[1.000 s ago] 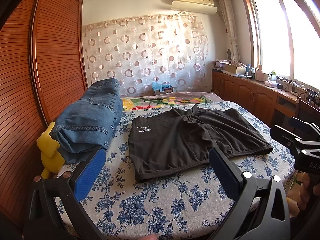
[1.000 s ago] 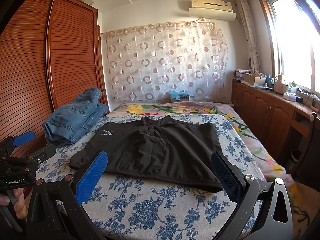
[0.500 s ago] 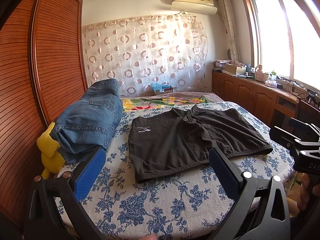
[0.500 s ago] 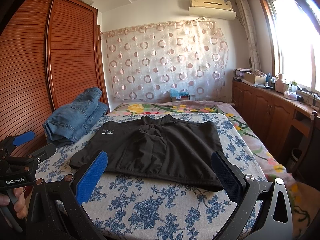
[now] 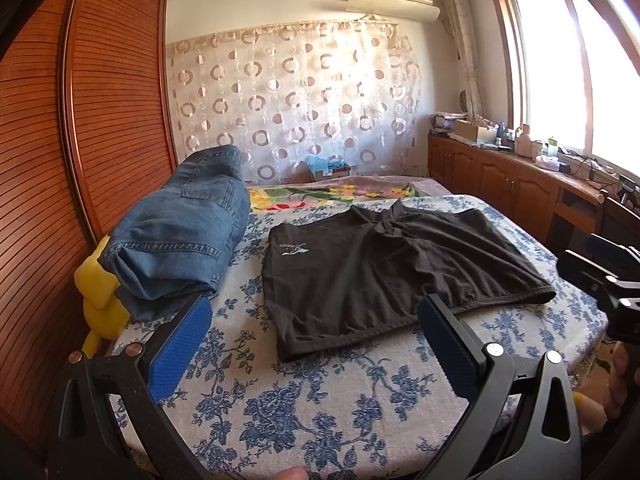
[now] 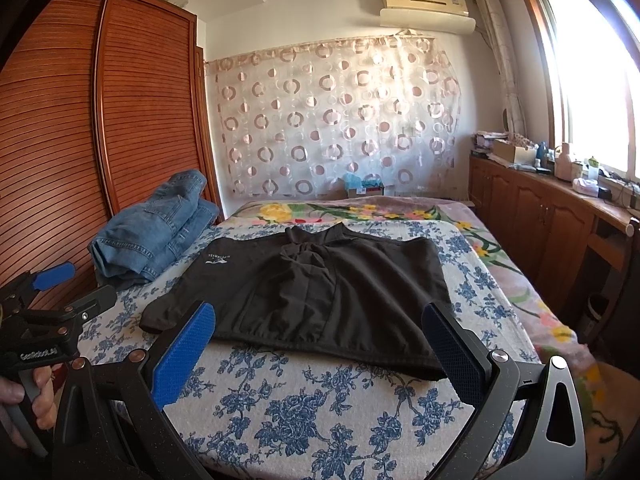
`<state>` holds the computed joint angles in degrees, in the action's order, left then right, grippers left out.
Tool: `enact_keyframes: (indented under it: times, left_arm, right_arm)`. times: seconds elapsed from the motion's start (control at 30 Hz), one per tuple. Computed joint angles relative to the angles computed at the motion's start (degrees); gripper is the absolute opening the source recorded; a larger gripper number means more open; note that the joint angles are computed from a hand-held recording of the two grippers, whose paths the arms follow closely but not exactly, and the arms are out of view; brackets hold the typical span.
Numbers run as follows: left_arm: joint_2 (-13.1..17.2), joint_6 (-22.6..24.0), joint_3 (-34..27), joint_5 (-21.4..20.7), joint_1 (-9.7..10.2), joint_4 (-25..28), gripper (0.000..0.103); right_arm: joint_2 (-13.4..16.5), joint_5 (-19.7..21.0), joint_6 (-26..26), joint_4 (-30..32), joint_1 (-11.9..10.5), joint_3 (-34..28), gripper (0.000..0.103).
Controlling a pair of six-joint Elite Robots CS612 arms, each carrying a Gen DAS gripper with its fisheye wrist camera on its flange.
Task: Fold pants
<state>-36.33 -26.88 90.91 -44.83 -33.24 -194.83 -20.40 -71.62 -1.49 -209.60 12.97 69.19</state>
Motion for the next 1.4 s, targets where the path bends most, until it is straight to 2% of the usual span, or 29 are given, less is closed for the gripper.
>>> enact_keyframes:
  times: [0.13, 0.33, 0.6, 1.0, 1.13, 1.4]
  left_arm:
    - [0.8, -1.5, -0.5, -0.7, 0.85, 1.9, 0.103]
    - [1.2, -2.9, -0.7, -4.6, 2.52, 5.6, 0.103]
    - [1.4, -2.6, -0.5, -7.6, 3.53, 7.7, 0.103]
    - [1.9, -1.3, -0.2, -13.1, 5.13, 7.9, 0.102]
    - [1.9, -1.0, -0.1, -15.1, 5.78, 8.0, 0.099]
    - [2.0, -0.7, -0.8, -17.4, 6.64, 10.6, 0.08]
  right_arm:
    - [0.0, 0.3, -0.3, 0.5, -0.3, -0.1, 0.103]
    - [0.1, 1.7, -0.9, 2.1, -0.9, -0.4, 0.103]
    - [-0.3, -0.1, -2.2, 4.3, -1.4, 0.1, 0.103]
    - [-2.1, -2.6, -4.8, 8.1, -2.0, 3.1, 0.09]
    - [-3.2, -3.2, -5.3, 9.8, -2.2, 4.5, 0.083]
    - [-4.9, -3.9, -7.2, 13.6, -2.3, 6.2, 0.069]
